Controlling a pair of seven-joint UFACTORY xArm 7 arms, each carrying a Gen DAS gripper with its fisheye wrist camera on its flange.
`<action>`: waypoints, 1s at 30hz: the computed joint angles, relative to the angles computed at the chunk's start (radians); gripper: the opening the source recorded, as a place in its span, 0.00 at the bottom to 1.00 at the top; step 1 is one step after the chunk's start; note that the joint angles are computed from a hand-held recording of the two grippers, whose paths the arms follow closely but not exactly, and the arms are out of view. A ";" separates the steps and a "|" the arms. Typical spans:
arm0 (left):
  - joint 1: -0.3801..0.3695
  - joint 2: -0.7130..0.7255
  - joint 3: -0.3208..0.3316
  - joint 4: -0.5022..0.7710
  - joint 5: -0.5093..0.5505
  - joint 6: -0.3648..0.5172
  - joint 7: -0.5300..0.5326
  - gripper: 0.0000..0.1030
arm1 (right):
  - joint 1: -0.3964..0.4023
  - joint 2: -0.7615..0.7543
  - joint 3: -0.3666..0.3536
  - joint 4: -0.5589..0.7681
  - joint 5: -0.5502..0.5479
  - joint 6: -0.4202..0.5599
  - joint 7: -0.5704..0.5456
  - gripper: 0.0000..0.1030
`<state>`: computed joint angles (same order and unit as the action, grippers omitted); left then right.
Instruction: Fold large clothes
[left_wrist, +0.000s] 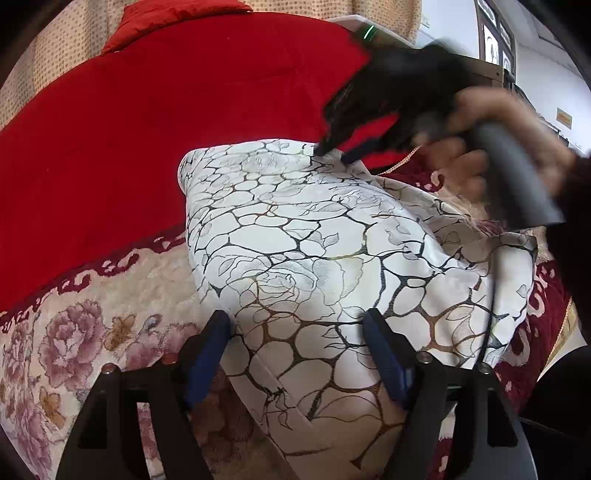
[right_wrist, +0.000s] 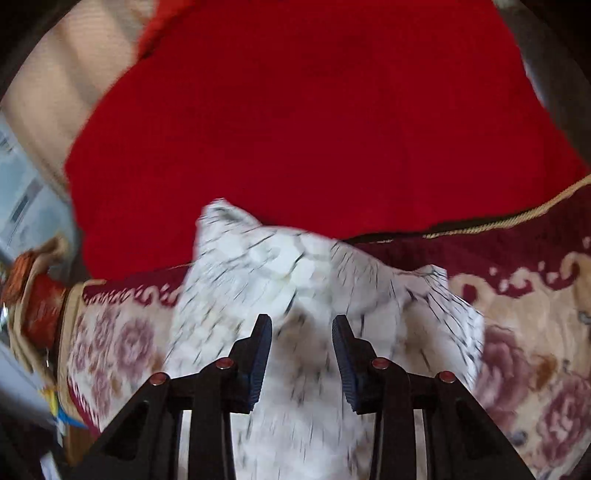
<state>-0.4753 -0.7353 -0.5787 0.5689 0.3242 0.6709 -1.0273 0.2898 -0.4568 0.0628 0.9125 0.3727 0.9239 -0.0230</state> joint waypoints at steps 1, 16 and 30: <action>0.000 0.000 0.005 -0.004 -0.005 -0.006 -0.004 0.78 | -0.013 0.060 0.012 0.016 -0.024 -0.002 0.025 0.37; 0.042 -0.145 0.036 -0.004 -0.053 0.097 0.029 0.84 | 0.000 -0.253 -0.012 -0.145 -0.025 0.079 -0.020 0.37; 0.020 -0.043 0.064 -0.009 -0.137 0.080 0.027 0.84 | 0.021 -0.754 -0.014 -0.334 -0.055 0.386 0.003 0.37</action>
<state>-0.4557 -0.7785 -0.5144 0.5598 0.1867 0.7511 -1.0001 0.3112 -1.2109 0.0490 0.5786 0.3176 1.3097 -0.0203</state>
